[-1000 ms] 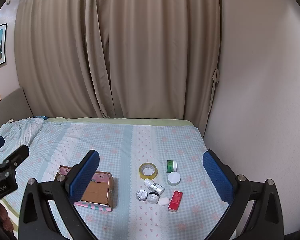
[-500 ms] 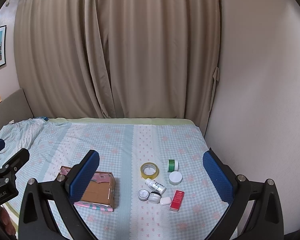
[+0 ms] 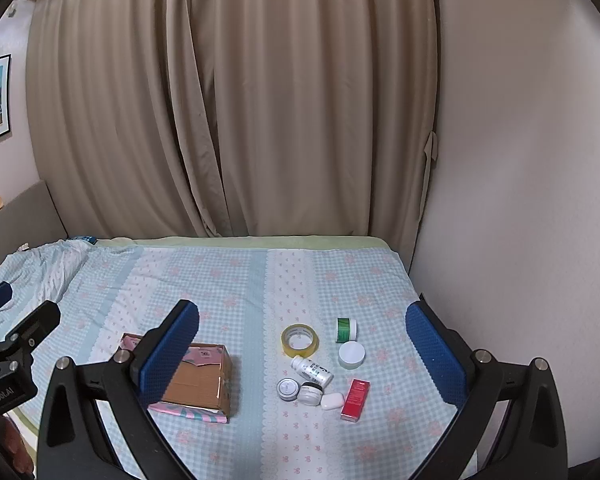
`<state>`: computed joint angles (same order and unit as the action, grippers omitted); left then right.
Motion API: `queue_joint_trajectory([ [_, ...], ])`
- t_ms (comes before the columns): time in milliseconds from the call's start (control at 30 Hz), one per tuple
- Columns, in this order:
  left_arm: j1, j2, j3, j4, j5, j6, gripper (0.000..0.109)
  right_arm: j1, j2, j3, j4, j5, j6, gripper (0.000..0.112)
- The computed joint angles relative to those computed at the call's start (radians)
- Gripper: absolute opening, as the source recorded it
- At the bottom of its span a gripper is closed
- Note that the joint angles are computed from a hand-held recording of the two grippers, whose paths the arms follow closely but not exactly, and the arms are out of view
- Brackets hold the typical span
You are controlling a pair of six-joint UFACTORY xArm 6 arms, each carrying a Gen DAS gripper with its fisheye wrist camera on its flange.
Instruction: Organize rigid objects
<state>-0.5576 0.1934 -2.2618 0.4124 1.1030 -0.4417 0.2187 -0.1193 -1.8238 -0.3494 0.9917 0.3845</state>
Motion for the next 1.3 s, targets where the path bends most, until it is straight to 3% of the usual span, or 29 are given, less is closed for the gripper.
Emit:
queue_joint_trajectory([
  [1300,-0.006,0.005,0.001,-0.013,-0.015,0.012,0.103,-0.003,-0.013,0.016,0.002,-0.003,0.005,0.103],
])
